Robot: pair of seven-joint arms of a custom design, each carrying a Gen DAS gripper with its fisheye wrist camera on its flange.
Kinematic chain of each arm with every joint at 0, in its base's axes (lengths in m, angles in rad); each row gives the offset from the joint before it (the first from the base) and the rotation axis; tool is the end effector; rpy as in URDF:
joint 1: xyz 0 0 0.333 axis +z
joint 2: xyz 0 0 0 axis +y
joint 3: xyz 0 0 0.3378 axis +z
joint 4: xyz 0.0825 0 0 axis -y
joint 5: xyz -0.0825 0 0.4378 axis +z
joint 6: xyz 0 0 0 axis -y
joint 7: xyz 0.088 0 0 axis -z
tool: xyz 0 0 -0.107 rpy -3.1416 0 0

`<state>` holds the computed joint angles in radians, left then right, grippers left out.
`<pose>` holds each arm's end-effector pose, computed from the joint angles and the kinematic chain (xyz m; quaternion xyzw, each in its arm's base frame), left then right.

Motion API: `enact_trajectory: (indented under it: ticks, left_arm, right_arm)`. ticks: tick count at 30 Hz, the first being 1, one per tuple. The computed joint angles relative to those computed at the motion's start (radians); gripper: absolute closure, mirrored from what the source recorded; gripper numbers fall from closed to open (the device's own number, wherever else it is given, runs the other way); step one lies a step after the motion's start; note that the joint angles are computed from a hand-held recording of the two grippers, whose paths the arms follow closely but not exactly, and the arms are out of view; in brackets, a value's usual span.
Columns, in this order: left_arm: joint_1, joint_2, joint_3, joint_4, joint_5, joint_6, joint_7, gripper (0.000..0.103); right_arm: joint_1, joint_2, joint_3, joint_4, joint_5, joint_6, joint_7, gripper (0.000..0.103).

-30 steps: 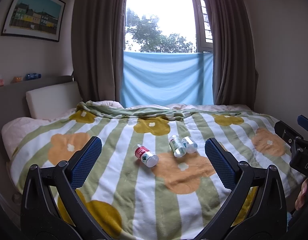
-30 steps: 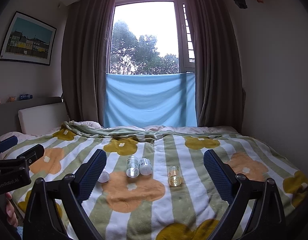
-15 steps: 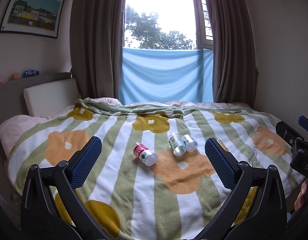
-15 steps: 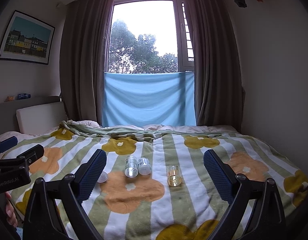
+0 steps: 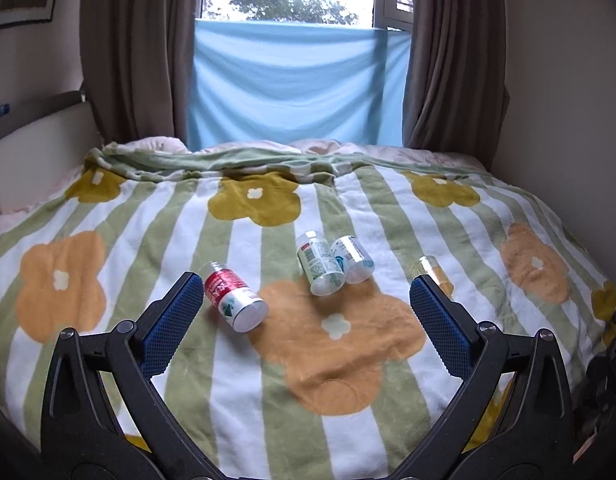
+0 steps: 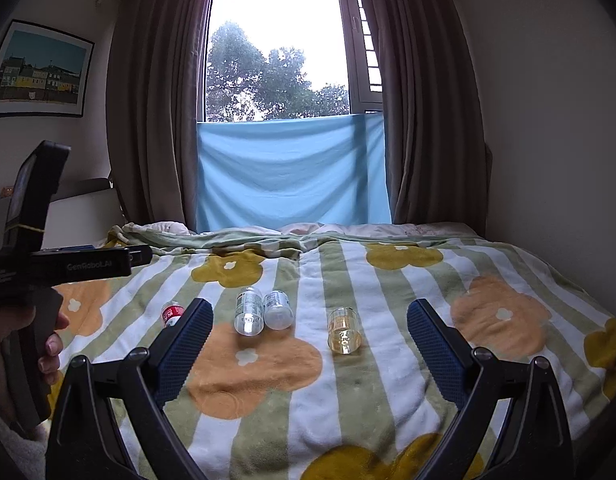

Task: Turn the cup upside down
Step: 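Reach the left gripper to the green-labelled clear bottle and grasp it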

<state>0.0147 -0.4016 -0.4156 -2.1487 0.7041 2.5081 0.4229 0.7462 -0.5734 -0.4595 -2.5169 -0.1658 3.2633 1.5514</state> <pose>0.4804 -0.2451 0.6409 -0.7027 0.5253 -0.3098 0.3665 0.4524 0.1114 0.6098 -0.6612 0.4521 -0.2995 0.5183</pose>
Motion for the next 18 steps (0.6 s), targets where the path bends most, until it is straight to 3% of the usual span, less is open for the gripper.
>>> enact_trajectory:
  ticks: [4, 6, 9, 13, 18]
  left_arm:
    - [-0.031, 0.212, 0.087, 0.137, -0.13, 0.009, 0.133, 0.0]
    - [-0.054, 0.317, 0.125, 0.224, -0.18, -0.023, 0.192, 0.0]
    - [-0.081, 0.461, 0.17, 0.369, -0.226, -0.11, 0.254, 0.0]
    - [-0.121, 0.655, 0.224, 0.588, -0.29, -0.272, 0.32, 0.0]
    - [-0.177, 0.824, 0.293, 0.792, -0.324, -0.441, 0.375, 0.001]
  right_arm:
    - [0.153, 0.032, -0.141, 0.023, -0.007, 0.011, -0.047, 0.006]
    - [0.266, 0.038, -0.243, 0.038, -0.005, 0.009, -0.082, 0.006]
    - [0.377, 0.049, -0.343, 0.055, 0.009, 0.001, -0.137, 0.006]
    - [0.473, 0.06, -0.428, 0.07, 0.036, -0.003, -0.211, 0.006]
    - [0.535, 0.066, -0.484, 0.081, 0.081, -0.005, -0.267, 0.006]
